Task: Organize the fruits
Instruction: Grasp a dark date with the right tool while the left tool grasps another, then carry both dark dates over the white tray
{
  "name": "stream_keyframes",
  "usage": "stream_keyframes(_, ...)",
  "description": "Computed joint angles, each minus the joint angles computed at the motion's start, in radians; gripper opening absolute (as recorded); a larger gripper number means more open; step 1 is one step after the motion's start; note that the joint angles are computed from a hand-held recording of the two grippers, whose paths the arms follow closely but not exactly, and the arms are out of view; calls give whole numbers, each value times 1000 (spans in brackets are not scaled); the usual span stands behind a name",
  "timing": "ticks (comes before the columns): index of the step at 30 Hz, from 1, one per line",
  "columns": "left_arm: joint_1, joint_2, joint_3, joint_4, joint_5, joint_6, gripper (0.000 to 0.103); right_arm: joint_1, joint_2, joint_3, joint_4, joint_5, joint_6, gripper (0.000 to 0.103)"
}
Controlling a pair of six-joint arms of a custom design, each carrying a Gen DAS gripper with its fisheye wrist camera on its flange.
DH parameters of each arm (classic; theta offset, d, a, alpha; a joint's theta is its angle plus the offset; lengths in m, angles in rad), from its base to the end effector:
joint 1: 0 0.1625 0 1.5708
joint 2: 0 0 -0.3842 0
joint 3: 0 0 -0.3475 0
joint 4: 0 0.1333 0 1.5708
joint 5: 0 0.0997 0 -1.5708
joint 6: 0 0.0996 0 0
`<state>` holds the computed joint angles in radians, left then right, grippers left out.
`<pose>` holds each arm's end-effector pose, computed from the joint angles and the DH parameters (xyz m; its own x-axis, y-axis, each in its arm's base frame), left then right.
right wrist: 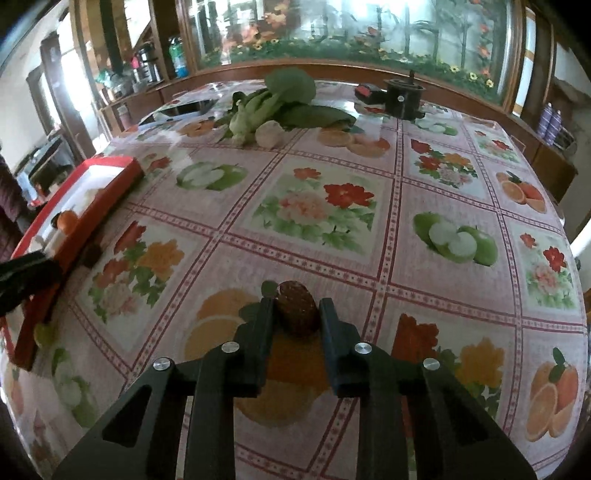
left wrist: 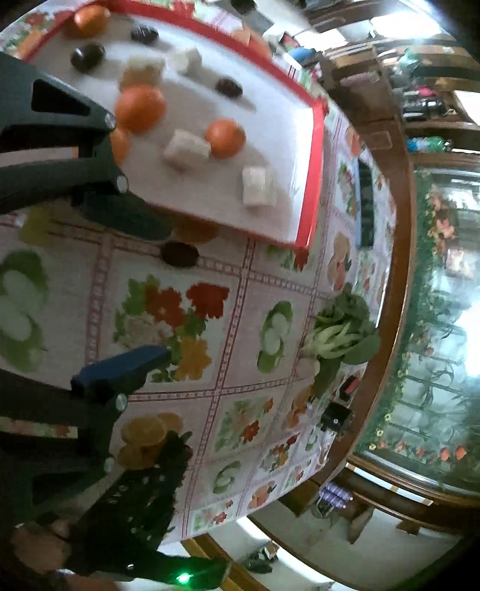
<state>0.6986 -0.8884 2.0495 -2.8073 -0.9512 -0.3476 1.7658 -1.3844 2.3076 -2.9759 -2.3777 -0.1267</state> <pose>-0.2494 -0.4591 0.0686 -0.7839 0.3412 -0.5188 0.5281 0.8057 -0.2681 0.1379 -0.3816 0.2481 -0.7158 0.0829 0.6933 -0.2643 0.8869 -0.3789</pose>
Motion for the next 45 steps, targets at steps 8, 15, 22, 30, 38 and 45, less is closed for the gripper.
stream_keyframes(8, 41, 58, -55, -8, -6, 71, 56, -13, -21, 8, 5, 37, -12, 25)
stream_keyframes(15, 57, 88, -80, -20, -25, 140, 37, -21, -32, 19, -15, 61, -20, 25)
stream_keyframes(22, 64, 98, -102, -2, -27, 156, 29, -22, -34, 20, -16, 65, -19, 25)
stream_keyframes(30, 56, 120, -114, -5, 6, 182, 31, -21, -29, 21, -26, 59, -29, 25)
stream_keyframes(38, 38, 105, -80, -15, 36, 130, 20, -27, -48, 46, -81, 76, -24, 24)
stream_keyframes(45, -10, 65, 3, -29, -27, 93, 20, -4, -114, 68, -53, 88, 26, 24)
